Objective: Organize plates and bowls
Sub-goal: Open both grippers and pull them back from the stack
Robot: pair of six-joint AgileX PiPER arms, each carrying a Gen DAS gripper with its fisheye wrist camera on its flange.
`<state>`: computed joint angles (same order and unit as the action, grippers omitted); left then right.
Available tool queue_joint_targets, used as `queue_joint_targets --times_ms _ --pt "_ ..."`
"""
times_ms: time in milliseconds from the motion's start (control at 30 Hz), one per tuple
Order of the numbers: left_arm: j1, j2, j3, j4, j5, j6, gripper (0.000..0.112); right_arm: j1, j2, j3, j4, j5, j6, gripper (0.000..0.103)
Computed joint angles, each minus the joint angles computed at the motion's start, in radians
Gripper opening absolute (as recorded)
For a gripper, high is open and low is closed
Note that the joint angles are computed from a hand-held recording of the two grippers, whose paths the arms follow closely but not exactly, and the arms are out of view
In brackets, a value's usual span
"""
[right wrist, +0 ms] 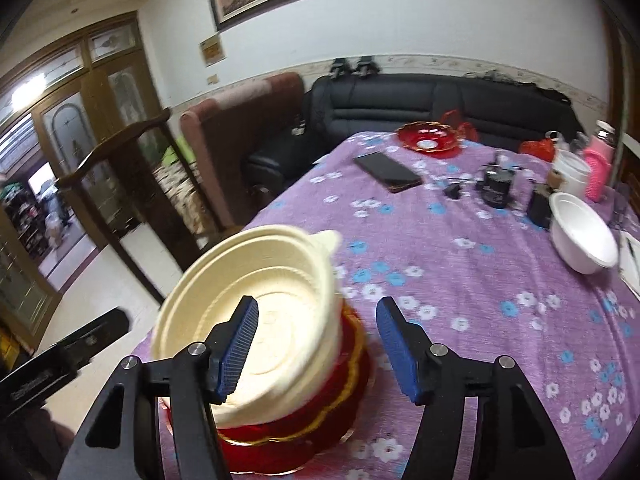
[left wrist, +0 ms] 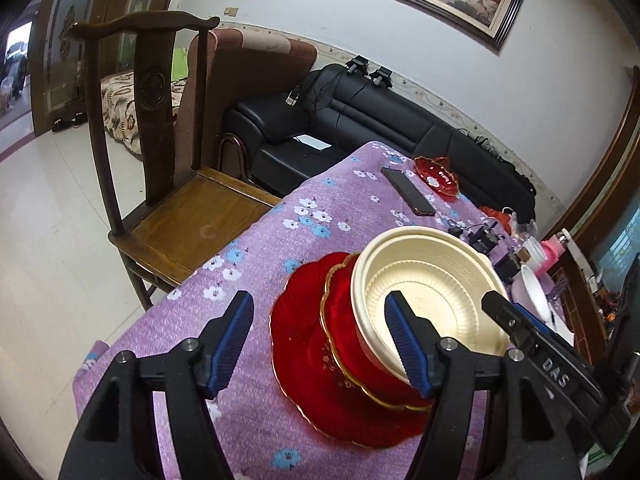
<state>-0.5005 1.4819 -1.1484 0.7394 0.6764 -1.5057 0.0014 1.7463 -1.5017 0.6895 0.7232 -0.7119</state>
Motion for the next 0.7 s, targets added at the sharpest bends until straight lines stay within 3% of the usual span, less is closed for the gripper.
queue_joint_targets --times_ms 167,300,433,567,700 --pt "-0.014 -0.030 0.037 0.033 -0.013 -0.052 0.068 -0.018 -0.019 0.026 -0.004 -0.057 0.015 0.065" --pt "-0.004 -0.029 0.045 0.005 -0.027 -0.028 0.068 0.011 0.024 -0.019 -0.106 -0.045 0.102 0.049" --pt "-0.005 -0.028 0.052 -0.012 -0.024 -0.011 0.068 0.021 0.068 -0.058 -0.139 -0.018 0.143 0.047" --pt "-0.031 -0.034 0.050 0.004 0.011 -0.017 0.068 0.000 0.062 -0.055 -0.077 0.012 0.108 0.047" --pt "-0.106 -0.014 0.011 0.093 0.119 -0.069 0.068 -0.042 -0.014 0.016 0.030 -0.011 -0.005 0.048"
